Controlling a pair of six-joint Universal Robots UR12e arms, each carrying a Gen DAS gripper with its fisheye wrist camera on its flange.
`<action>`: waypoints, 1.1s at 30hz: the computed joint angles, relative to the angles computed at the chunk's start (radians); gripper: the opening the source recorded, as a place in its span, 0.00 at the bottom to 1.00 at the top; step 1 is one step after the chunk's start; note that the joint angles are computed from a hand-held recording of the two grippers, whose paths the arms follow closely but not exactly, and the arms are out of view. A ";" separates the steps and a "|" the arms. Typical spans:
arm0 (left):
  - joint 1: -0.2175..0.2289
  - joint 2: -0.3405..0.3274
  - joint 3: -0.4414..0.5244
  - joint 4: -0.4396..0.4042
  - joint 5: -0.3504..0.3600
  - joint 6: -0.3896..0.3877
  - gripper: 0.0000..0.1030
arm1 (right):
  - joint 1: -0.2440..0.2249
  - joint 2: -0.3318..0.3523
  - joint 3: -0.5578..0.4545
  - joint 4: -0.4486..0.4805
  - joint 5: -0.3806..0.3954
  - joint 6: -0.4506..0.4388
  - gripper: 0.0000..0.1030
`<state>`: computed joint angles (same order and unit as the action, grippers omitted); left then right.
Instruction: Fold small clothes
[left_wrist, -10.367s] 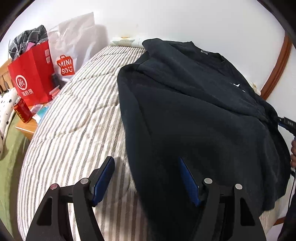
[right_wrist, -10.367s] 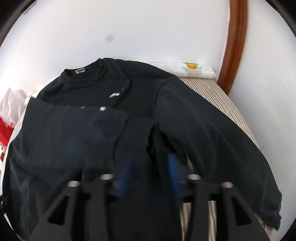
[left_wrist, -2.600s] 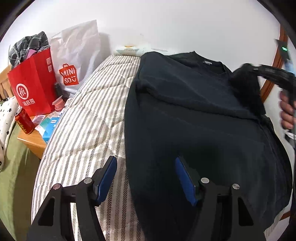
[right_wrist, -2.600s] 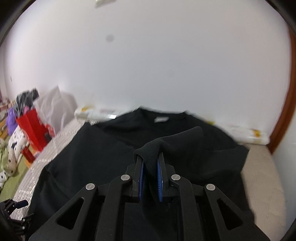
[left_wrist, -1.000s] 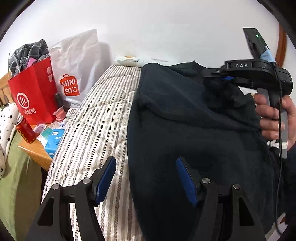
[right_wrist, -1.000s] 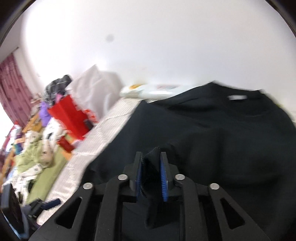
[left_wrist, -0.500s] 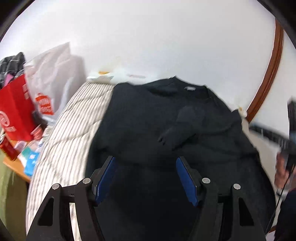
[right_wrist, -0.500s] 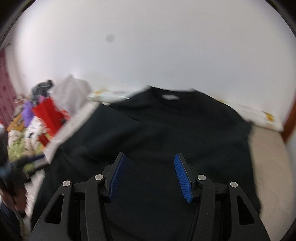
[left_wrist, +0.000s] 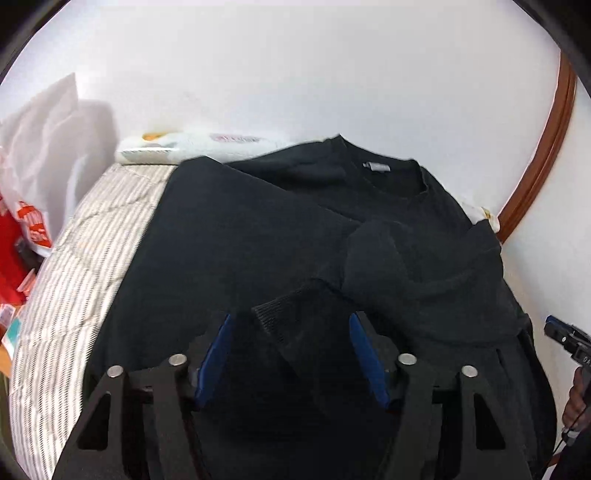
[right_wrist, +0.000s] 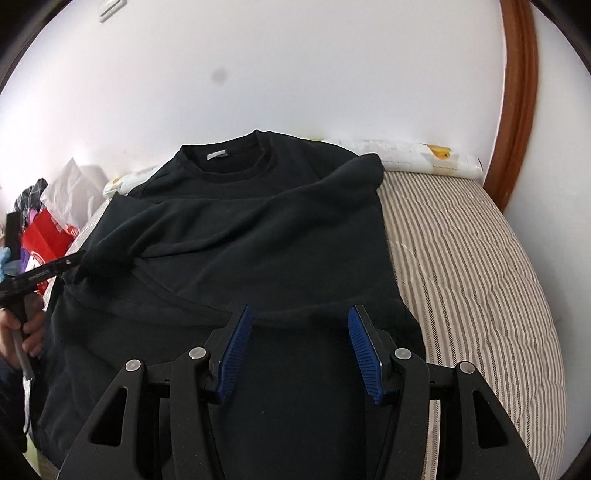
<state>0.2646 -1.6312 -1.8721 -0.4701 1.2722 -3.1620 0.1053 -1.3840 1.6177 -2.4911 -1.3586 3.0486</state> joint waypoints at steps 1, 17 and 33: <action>-0.004 -0.007 0.002 0.005 -0.001 0.010 0.50 | 0.000 0.000 0.002 -0.003 -0.004 -0.001 0.52; -0.058 -0.044 0.026 0.026 0.174 0.027 0.10 | 0.012 -0.002 0.019 -0.013 -0.027 -0.029 0.53; 0.032 -0.007 0.008 0.075 0.200 0.027 0.08 | 0.027 0.076 -0.072 -0.028 -0.097 0.013 0.53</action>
<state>0.2967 -1.6378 -1.8637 -0.3951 1.4727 -3.1348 0.1322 -1.3079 1.5454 -2.5188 -1.4552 3.0619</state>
